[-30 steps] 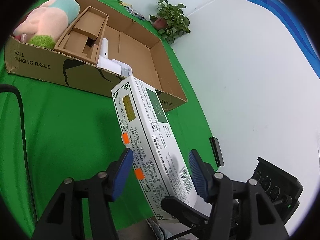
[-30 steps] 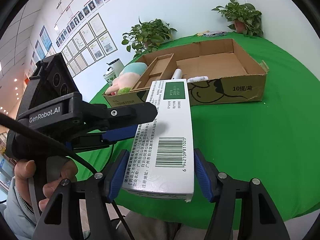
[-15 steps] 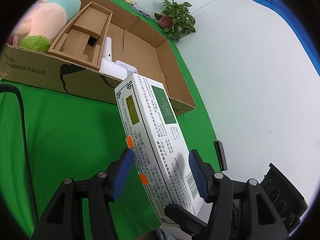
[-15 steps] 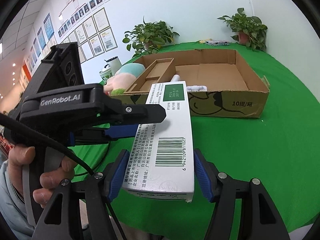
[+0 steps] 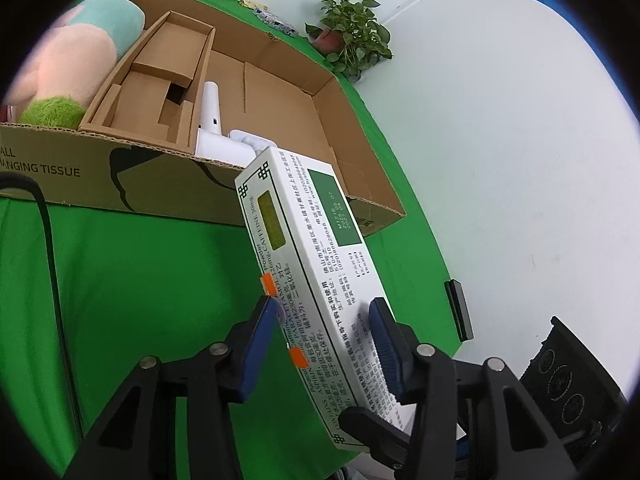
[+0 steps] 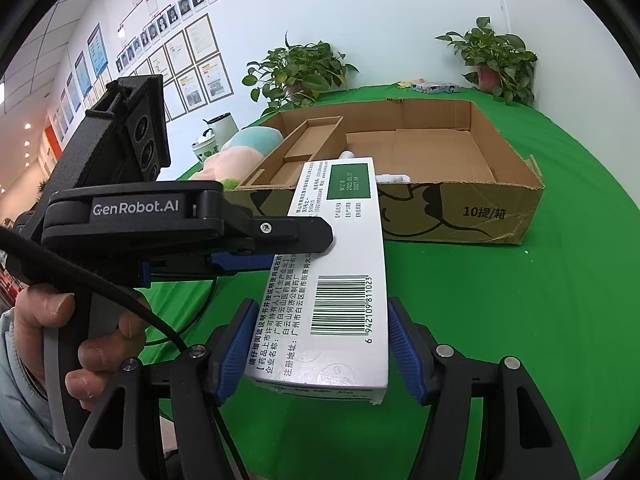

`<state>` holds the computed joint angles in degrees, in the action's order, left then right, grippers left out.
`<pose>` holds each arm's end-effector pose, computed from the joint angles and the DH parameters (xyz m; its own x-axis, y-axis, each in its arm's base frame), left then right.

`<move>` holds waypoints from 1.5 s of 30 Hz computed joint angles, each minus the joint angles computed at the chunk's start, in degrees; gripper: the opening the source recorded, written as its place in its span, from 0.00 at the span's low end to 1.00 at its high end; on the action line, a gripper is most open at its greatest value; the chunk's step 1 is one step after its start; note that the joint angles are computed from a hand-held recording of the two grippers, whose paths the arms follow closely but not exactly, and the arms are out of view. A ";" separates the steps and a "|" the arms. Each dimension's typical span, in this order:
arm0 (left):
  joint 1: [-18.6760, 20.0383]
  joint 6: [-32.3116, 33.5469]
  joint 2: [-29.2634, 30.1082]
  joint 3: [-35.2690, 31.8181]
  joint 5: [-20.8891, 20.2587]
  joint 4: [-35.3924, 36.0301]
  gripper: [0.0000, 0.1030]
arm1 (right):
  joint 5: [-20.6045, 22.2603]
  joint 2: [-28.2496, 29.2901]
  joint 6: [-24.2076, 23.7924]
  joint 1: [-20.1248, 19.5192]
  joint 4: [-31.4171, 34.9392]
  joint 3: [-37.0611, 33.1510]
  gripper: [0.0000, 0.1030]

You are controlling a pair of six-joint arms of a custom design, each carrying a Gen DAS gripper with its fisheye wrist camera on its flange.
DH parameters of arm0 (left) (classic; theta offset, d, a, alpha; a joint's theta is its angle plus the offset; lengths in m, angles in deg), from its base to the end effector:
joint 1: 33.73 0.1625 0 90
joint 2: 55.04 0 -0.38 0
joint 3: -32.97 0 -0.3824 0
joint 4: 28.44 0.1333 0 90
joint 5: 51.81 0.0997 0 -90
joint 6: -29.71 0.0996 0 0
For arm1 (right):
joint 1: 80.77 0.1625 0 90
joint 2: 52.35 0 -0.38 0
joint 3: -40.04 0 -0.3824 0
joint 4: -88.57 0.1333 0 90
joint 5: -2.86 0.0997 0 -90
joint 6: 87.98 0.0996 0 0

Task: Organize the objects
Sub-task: 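Carry the medicine box into the large box and lower it beside the stand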

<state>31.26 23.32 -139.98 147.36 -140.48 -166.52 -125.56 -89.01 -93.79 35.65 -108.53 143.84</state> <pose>-0.0854 -0.5039 0.2905 -0.9481 0.3178 0.0137 0.2970 0.8997 -0.3199 0.3220 -0.4876 0.0412 -0.8402 -0.0607 0.5389 -0.4283 0.6838 -0.5907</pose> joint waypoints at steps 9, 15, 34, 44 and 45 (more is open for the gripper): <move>-0.56 -1.11 0.66 -0.51 0.74 -0.40 0.43 | 1.32 -0.88 0.45 -0.10 -1.10 1.11 0.60; -3.29 -0.65 -0.59 -0.11 1.85 -2.55 0.42 | 0.58 -1.02 -2.45 1.41 -4.92 1.80 0.60; -5.84 6.55 10.61 -12.12 0.35 -2.89 0.39 | -1.09 -3.78 -8.41 -0.70 -8.97 -3.23 0.60; -2.99 10.22 21.57 -25.82 0.38 0.83 0.38 | 2.55 -3.84 -9.16 -5.63 -0.25 -12.69 0.60; -2.71 10.47 22.32 -26.72 0.61 1.23 0.38 | 2.95 -3.56 -9.01 -6.23 0.89 -13.85 0.60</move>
<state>28.54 33.79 -117.66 120.64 -139.87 -165.29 -122.61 -92.57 -102.80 29.43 -107.64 129.99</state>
